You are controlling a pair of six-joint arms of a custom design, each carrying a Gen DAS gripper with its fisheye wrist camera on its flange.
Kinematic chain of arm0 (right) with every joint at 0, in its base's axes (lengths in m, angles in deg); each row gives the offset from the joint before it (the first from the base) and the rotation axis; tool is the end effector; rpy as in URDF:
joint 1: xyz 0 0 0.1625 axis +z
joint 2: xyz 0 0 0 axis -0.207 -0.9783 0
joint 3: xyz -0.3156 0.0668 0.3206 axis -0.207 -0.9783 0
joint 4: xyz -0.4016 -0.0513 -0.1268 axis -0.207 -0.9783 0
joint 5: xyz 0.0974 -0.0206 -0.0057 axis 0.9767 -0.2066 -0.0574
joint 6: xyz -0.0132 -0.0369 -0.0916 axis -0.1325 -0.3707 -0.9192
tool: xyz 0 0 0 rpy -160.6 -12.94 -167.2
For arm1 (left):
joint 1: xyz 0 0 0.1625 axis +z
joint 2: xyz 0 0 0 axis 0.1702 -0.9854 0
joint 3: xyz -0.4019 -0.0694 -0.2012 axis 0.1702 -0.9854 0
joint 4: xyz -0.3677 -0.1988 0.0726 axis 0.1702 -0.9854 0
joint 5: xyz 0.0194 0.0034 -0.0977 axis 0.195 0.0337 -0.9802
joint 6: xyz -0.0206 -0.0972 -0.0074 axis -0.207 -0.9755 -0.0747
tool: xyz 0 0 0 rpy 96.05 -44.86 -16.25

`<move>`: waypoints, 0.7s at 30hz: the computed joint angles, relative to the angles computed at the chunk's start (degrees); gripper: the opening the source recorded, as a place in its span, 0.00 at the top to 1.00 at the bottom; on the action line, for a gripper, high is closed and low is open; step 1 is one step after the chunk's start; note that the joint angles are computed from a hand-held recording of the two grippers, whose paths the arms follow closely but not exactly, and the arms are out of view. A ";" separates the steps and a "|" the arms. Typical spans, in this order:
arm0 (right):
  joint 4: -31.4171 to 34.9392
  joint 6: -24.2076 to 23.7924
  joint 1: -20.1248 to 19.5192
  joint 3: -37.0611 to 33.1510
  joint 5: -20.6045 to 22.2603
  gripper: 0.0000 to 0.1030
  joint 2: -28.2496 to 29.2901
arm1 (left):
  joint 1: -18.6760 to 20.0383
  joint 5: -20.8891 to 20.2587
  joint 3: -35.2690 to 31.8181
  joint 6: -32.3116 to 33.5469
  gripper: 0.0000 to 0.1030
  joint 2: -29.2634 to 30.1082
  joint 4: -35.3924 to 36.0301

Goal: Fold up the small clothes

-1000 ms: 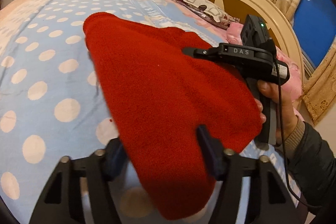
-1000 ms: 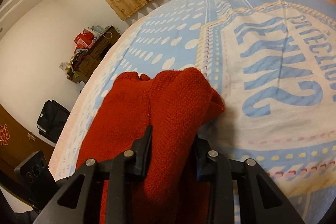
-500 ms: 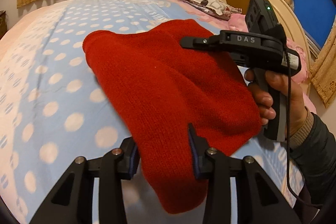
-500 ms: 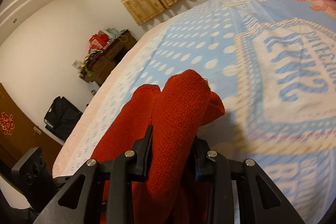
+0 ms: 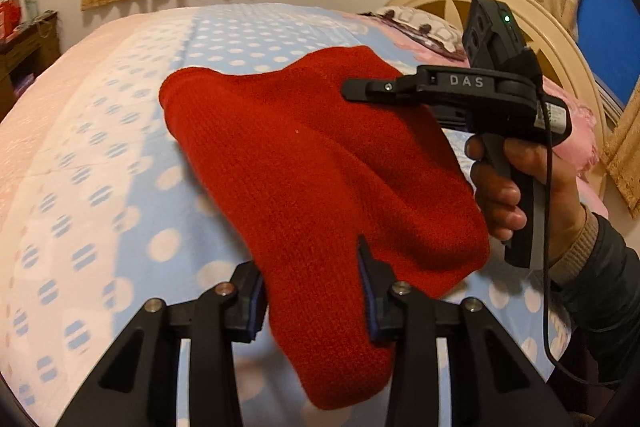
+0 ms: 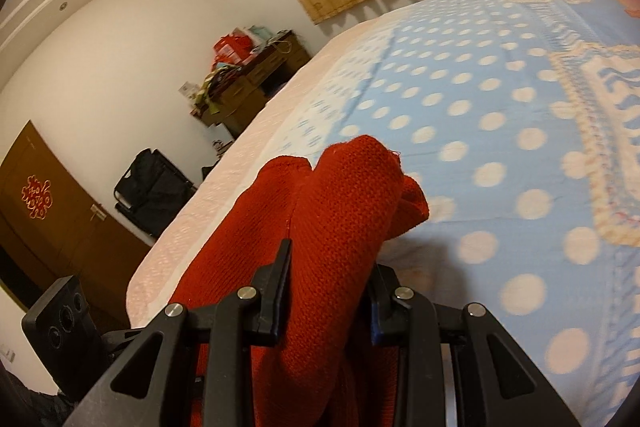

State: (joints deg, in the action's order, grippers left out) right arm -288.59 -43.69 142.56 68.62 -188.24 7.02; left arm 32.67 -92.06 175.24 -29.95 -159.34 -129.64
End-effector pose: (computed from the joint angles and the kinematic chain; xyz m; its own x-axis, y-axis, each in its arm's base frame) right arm 0.3629 -0.2976 0.0297 -0.9771 -0.0952 0.1902 -0.2028 0.6863 -0.6984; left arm -0.0400 -0.2637 0.3858 -0.6298 0.6927 -0.3516 0.7722 0.6073 -0.1866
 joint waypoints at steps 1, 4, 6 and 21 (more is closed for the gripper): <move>0.70 -0.02 0.20 -0.98 0.37 0.70 0.50 | 0.89 0.15 -0.44 0.30 0.63 -0.21 -0.08; 3.22 -0.21 0.98 -3.79 0.90 0.70 1.67 | 3.39 0.23 -1.60 0.98 0.63 -0.73 -0.26; 5.42 -0.44 1.38 -6.02 1.54 0.70 2.46 | 4.78 0.39 -2.27 1.51 0.63 -1.12 -0.51; 15.75 -2.41 2.46 -18.85 6.30 0.70 8.52 | 13.21 1.62 -5.37 6.00 0.64 -2.20 -4.29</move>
